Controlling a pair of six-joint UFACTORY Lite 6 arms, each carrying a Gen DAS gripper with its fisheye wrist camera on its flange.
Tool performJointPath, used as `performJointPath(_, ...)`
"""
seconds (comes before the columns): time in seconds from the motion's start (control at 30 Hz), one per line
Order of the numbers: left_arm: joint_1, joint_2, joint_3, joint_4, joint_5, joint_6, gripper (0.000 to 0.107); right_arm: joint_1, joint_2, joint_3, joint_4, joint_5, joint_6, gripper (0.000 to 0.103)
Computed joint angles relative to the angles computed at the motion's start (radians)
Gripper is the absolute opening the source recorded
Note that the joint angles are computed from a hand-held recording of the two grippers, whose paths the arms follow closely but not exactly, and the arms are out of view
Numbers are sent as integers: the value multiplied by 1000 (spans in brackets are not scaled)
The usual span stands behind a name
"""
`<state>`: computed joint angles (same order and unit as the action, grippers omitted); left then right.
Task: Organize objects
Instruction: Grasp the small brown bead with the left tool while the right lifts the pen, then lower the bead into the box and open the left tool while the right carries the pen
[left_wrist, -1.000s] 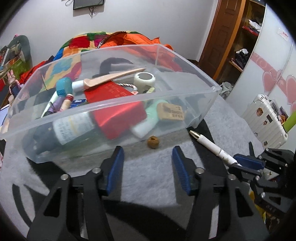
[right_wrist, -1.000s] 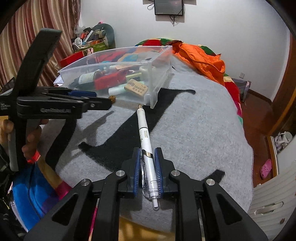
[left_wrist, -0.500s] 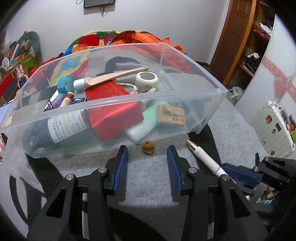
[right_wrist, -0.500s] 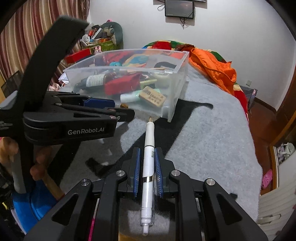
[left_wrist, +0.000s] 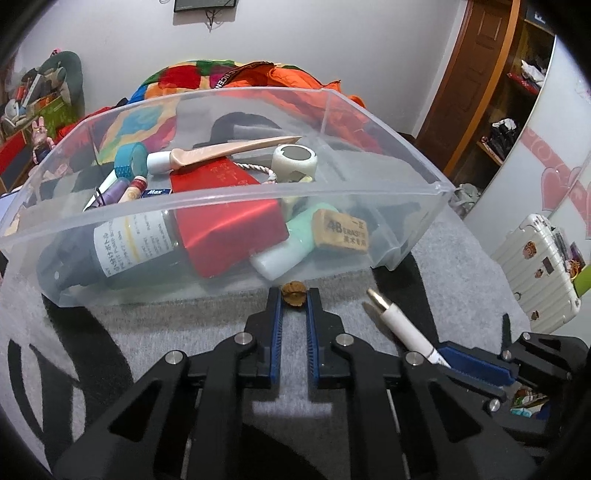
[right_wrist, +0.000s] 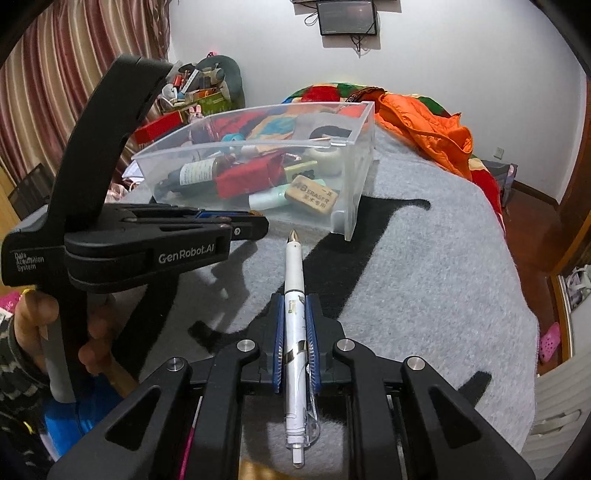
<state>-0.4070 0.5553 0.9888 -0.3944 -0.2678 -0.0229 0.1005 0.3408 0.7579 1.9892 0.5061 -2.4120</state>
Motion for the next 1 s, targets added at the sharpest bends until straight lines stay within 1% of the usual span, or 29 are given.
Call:
performJointPath(0.17, 13, -85, -113, 192, -36, -183, 11, -15, -47, -23, -11, 18, 23, 10)
performJointPath(0.27, 13, -146, -176, 190, -56, -171, 11, -17, -76, -27, -23, 25, 51, 10)
performJointPath(0.33, 4, -202, -225, 141, -73, -118, 11, -16, -93, -25, -31, 32, 70, 10)
performJointPath(0.4, 5, -253, -265, 132, -83, -104, 11, -11, -117, -30, -36, 37, 84, 10)
performJointPath(0.63, 70, -403, -352, 257, -86, -195, 11, 33, -223, -50, -10, 35, 98, 10)
performJointPath(0.77, 98, -484, -387, 271, -82, -174, 11, 68, -246, -20, 12, 7, 110, 10)
performJointPath(0.83, 107, -512, -396, 271, -79, -154, 11, 93, -251, -1, 78, -27, 70, 10)
performJointPath(0.87, 114, -520, -396, 278, -76, -152, 11, 100, -248, 13, 82, -35, 78, 10)
performJointPath(1.0, 159, -542, -390, 405, -61, -245, 11, 105, -247, 53, 85, -40, 111, 10)
